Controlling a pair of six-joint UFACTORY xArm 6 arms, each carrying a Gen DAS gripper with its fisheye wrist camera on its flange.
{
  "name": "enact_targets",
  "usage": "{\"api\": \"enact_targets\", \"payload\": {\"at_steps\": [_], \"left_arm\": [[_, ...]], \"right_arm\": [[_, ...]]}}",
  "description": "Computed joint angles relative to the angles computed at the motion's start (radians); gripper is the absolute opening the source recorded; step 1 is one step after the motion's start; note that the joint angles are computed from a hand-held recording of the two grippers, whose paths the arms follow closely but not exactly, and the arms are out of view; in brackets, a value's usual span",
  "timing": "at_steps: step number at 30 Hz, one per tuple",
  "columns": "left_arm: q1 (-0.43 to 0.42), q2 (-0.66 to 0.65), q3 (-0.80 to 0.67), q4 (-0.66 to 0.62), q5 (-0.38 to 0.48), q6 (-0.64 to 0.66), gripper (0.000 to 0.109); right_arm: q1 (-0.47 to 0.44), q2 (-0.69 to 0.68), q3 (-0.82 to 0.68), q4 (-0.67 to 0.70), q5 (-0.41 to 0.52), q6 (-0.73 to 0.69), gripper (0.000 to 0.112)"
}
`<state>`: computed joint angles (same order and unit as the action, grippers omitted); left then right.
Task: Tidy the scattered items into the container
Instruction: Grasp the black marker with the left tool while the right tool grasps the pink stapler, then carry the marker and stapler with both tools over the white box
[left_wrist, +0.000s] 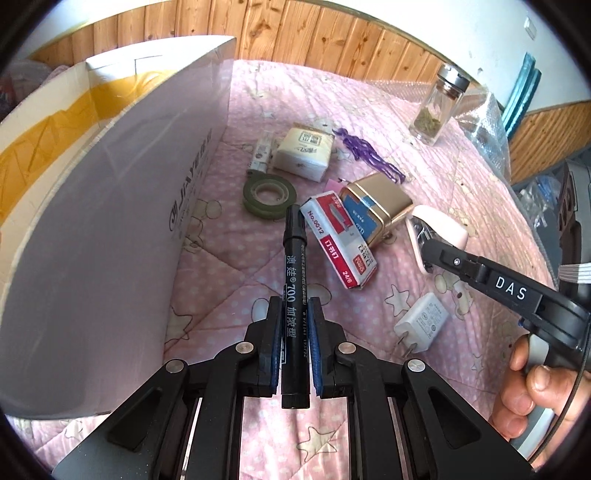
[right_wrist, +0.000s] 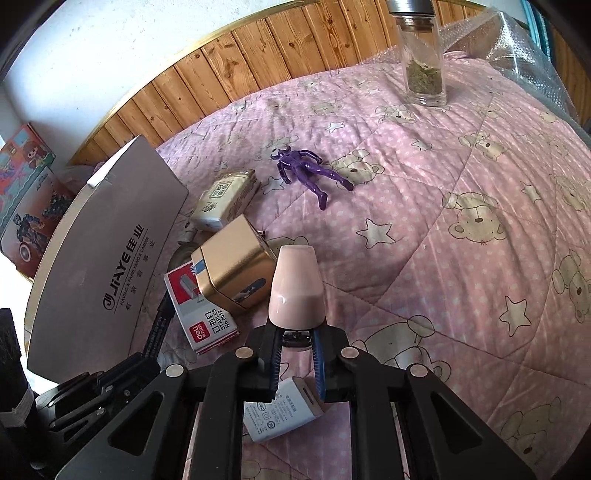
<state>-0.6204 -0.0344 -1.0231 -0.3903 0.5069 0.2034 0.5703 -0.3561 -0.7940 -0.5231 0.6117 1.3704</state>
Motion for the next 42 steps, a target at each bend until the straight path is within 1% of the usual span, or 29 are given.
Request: {"api": "enact_targets", "payload": {"at_steps": [2, 6, 8, 15, 28, 34, 42], "left_arm": [[0.000, -0.014, 0.008, 0.010, -0.010, -0.017, 0.013], [0.000, -0.043, 0.020, -0.008, -0.016, -0.003, 0.013], [-0.002, -0.057, 0.031, 0.025, -0.037, -0.061, 0.013], [0.001, -0.111, 0.050, -0.012, -0.049, -0.034, 0.013], [0.039, -0.194, 0.058, -0.171, -0.031, 0.052, 0.013], [0.074, -0.224, 0.060, -0.213, -0.028, 0.077, 0.013], [0.112, -0.230, 0.043, -0.249, -0.024, 0.090, 0.013]], "right_arm": [[0.014, -0.006, -0.006, -0.015, 0.013, 0.006, 0.016], [0.060, -0.029, -0.016, -0.049, 0.061, 0.016, 0.016], [0.080, -0.035, -0.023, -0.061, 0.076, 0.020, 0.016], [0.137, -0.037, -0.062, -0.115, 0.125, 0.038, 0.016], [0.228, -0.004, -0.167, -0.157, 0.132, 0.050, 0.016], [0.248, 0.036, -0.226, -0.148, 0.126, 0.014, 0.016], [0.260, 0.112, -0.328, -0.128, 0.113, -0.064, 0.016]]}}
